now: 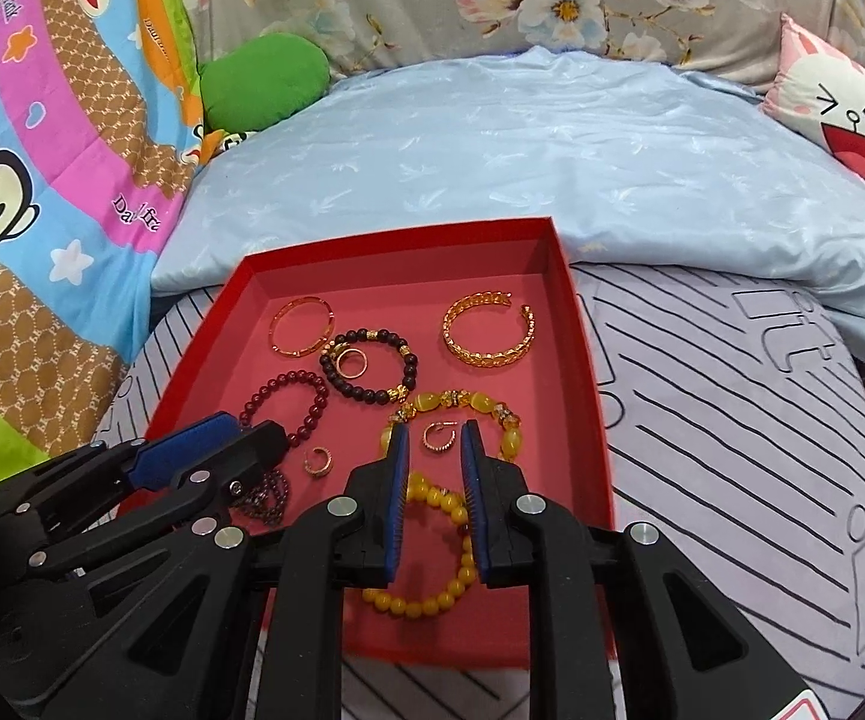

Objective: Organize jewelry

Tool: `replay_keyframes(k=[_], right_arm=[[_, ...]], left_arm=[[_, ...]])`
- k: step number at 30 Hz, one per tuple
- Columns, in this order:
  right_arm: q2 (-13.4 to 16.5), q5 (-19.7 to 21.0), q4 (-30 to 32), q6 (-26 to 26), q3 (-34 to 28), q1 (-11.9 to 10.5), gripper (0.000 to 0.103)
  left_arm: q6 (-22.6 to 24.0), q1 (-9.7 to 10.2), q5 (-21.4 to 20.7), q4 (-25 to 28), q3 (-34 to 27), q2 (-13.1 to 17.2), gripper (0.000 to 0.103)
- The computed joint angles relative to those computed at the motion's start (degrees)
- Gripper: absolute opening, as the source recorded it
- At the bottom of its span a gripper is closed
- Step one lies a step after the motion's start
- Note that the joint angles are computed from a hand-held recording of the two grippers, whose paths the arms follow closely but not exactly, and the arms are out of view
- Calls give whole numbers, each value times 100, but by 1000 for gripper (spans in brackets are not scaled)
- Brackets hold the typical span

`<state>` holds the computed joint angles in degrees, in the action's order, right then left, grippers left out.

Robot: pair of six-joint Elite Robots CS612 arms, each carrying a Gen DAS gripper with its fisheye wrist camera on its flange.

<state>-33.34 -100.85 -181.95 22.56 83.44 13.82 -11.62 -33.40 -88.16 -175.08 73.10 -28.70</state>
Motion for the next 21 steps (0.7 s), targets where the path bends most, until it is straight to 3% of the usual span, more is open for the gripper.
replay_keyframes(k=[12,21], right_arm=[[-465,-276,-468,170,802,231,20],[-603,-324,-588,266,1132,342,26]], left_arm=[[-183,-159,323,-339,1050,-611,35],[-305,-227,459,-488,1514,-826,37]])
